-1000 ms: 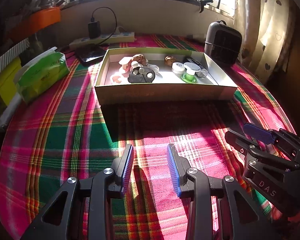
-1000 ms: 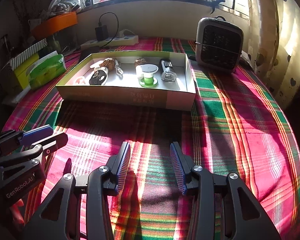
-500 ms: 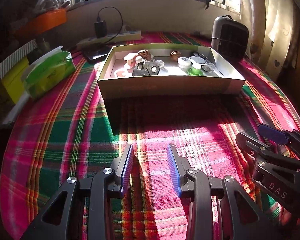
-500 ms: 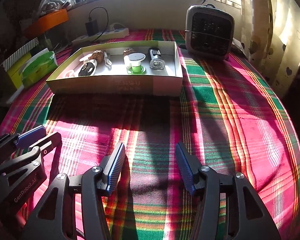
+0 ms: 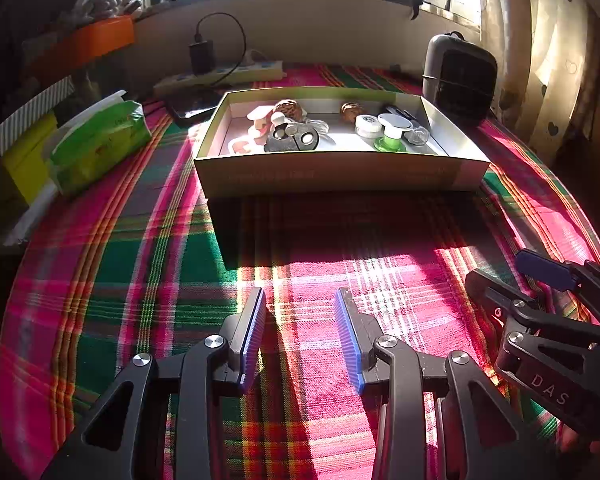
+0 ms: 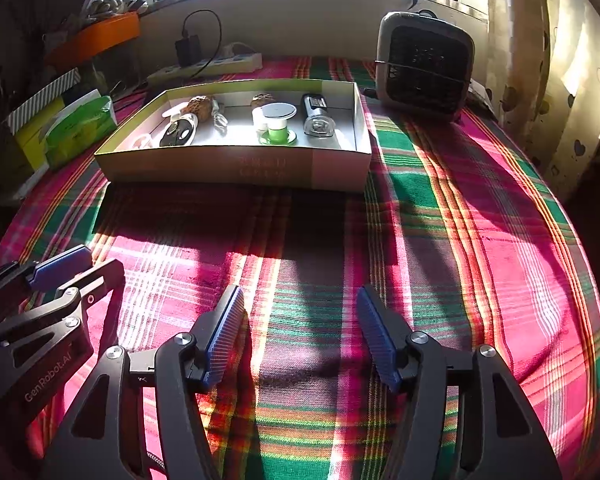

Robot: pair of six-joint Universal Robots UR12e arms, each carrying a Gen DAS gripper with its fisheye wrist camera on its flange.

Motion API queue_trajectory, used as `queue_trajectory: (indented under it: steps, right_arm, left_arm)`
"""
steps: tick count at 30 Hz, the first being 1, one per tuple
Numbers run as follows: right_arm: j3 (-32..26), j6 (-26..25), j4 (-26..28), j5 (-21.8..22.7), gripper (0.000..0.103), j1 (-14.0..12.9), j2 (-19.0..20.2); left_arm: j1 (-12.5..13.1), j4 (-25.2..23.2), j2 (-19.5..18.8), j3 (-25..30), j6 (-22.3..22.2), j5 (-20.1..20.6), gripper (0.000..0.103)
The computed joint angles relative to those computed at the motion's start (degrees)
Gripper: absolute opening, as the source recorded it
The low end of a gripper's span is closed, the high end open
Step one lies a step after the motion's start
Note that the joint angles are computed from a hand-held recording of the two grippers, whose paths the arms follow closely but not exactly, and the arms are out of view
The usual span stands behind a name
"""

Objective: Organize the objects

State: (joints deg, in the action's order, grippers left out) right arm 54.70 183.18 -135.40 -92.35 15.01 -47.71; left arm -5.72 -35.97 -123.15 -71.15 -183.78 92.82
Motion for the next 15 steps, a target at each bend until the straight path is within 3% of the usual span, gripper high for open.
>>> queue_trajectory:
  steps: [15]
  right_arm:
    - [-0.11, -0.02, 0.06, -0.05, 0.061, 0.03, 0.06]
  left_arm:
    - [0.01, 0.02, 0.00, 0.01, -0.03, -0.04, 0.034]
